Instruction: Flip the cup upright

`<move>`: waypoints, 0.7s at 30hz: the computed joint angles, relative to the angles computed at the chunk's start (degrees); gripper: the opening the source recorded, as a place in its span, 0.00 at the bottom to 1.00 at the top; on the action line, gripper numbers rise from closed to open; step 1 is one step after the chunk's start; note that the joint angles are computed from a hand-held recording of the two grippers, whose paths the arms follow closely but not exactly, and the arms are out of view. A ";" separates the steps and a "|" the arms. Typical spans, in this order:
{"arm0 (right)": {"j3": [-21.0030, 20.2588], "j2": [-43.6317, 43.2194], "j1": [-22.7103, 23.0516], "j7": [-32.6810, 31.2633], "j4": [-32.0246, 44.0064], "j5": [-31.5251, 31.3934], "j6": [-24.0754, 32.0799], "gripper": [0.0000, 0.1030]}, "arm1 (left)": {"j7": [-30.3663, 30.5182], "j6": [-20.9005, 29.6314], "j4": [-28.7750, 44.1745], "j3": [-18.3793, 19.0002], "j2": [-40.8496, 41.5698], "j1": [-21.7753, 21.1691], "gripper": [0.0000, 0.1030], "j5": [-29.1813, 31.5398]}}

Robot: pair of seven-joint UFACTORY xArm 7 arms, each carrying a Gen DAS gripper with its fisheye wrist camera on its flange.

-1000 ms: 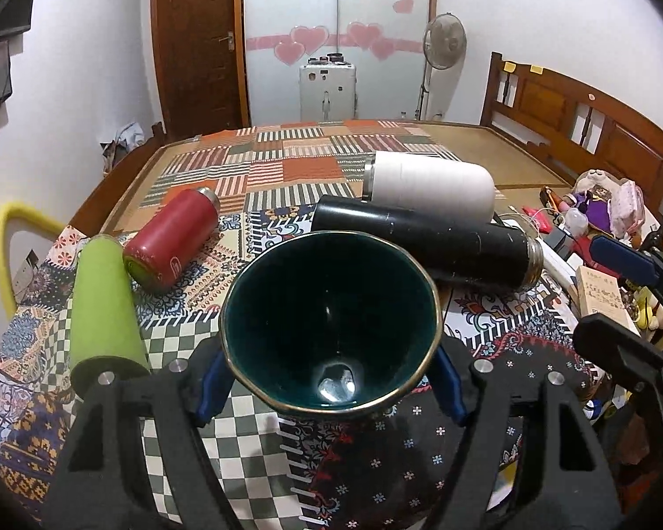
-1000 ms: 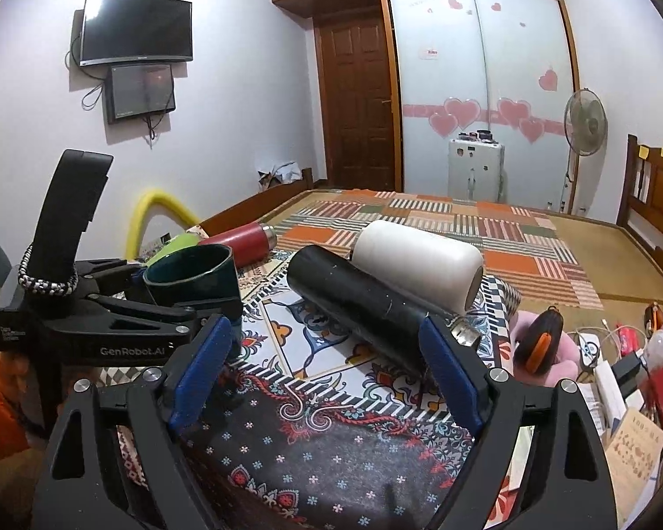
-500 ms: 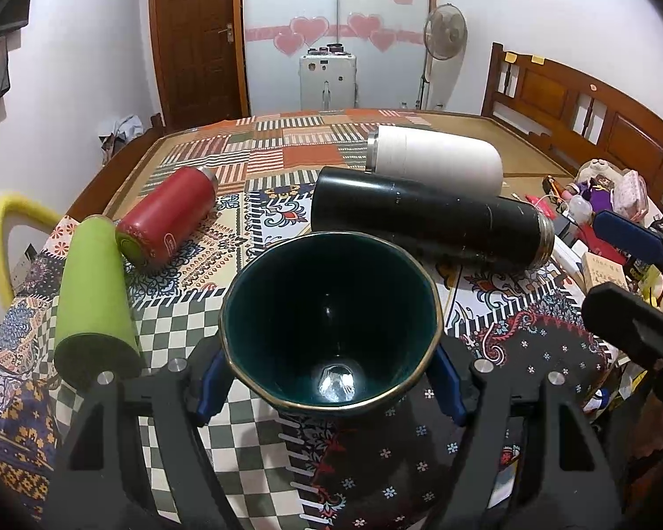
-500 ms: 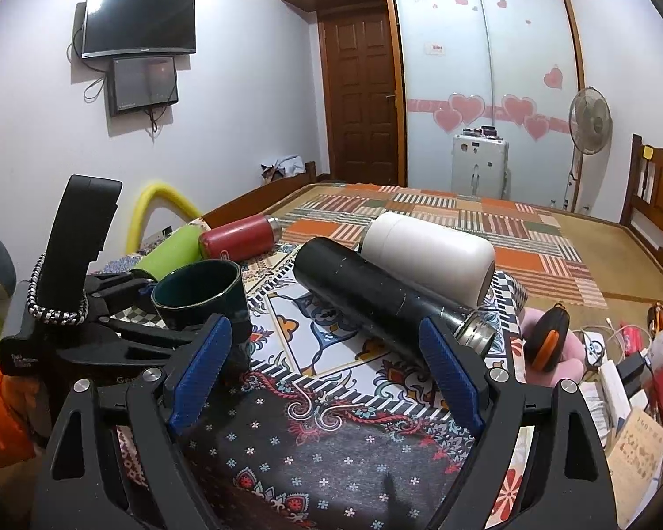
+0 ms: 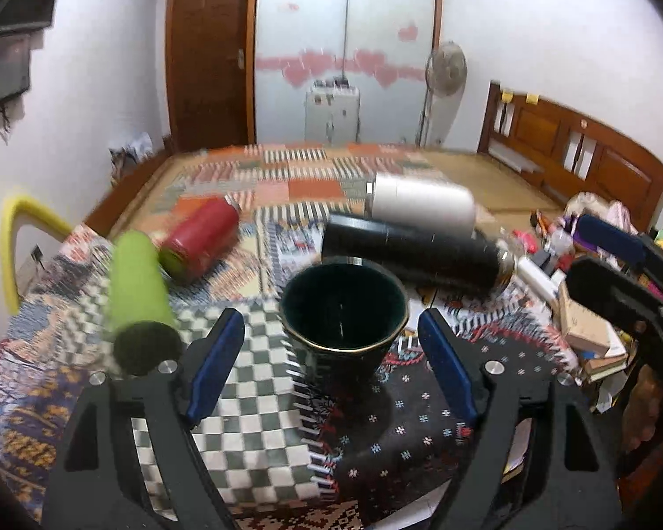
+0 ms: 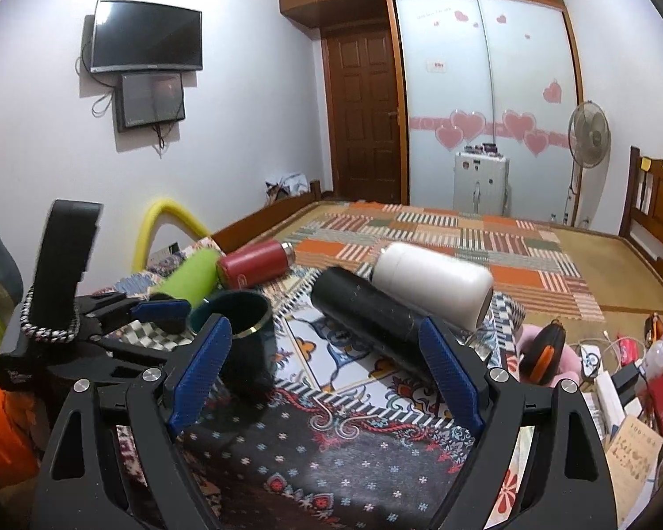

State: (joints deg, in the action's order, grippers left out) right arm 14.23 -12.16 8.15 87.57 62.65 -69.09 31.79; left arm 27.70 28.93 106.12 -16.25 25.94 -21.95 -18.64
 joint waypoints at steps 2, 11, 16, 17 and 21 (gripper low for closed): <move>0.73 -0.39 0.27 0.80 0.61 -0.85 1.04 0.83 | 2.64 -3.61 -4.36 -1.65 -3.76 2.11 0.79 -3.32; 4.93 -2.10 2.59 4.27 3.32 -6.21 8.22 0.89 | 22.30 -12.64 -16.69 -5.88 -17.69 8.53 0.79 -29.10; 7.14 -2.48 4.68 7.05 4.70 -9.99 12.98 0.91 | 35.25 -14.17 -21.30 -3.91 -24.20 8.24 0.79 -45.62; 7.49 -2.59 5.10 7.73 4.82 -10.75 13.97 0.92 | 37.26 -14.47 -22.11 -3.19 -25.34 7.76 0.80 -48.16; 8.81 -2.66 6.84 10.25 5.37 -13.73 18.18 0.96 | 42.82 -15.88 -24.17 -0.30 -28.03 5.05 0.86 -54.73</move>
State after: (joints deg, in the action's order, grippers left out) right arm 23.04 -14.82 14.98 97.82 68.02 -82.82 49.98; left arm 70.52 13.06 81.95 -16.55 -2.09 -16.90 -73.37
